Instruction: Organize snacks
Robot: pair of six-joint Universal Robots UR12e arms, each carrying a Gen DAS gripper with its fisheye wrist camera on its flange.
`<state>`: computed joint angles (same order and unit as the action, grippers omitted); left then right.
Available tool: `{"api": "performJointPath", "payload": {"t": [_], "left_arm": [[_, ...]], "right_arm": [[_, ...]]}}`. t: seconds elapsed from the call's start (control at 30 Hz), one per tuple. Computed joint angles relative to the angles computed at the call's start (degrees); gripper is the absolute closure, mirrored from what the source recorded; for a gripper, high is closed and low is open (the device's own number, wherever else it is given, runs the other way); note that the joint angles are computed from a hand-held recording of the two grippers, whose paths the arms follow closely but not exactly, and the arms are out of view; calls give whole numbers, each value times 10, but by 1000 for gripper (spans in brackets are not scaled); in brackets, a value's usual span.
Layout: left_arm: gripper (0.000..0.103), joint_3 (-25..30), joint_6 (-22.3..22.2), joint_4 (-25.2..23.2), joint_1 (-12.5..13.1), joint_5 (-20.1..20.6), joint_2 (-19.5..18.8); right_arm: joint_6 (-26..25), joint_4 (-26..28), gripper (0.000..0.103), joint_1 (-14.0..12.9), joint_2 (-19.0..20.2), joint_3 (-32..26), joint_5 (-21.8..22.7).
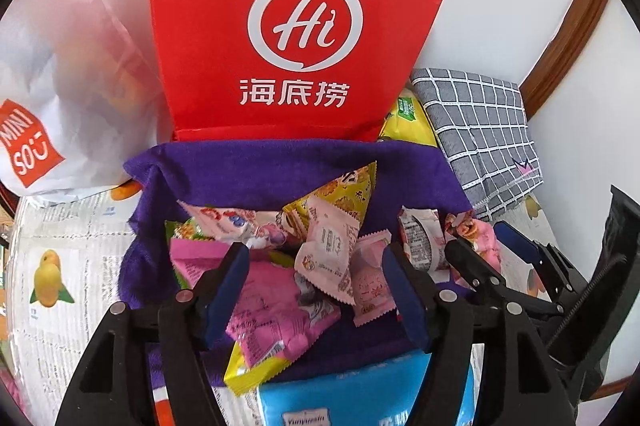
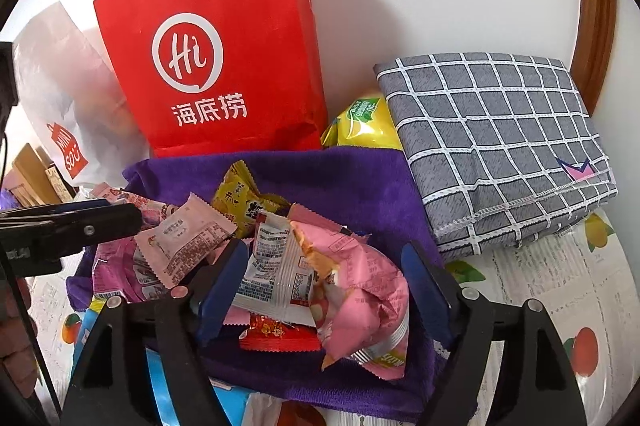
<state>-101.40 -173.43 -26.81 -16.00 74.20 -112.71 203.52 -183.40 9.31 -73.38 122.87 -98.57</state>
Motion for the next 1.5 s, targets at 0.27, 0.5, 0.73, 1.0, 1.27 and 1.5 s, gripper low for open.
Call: {"api": "performJointPath", "payload": {"t": [0.27, 0.5, 0.73, 1.0, 1.27, 1.5], "left_arm": [[34, -19, 1, 2, 8, 2, 16], [34, -31, -5, -9, 17, -12, 23], [28, -51, 12, 2, 22, -12, 43], [25, -70, 30, 2, 29, -17, 66], [24, -87, 37, 2, 39, -23, 88], [21, -116, 51, 24, 40, -18, 119]], "right_arm": [[-2, 15, 22, 7, -6, 1, 2], [6, 32, 22, 9, -16, 4, 16], [30, 40, 22, 11, -27, 7, 28], [27, 49, 22, 27, -38, 4, -12], [37, 67, 22, 43, -55, 3, -46], [51, 89, 22, 75, -86, 7, -102]]}}
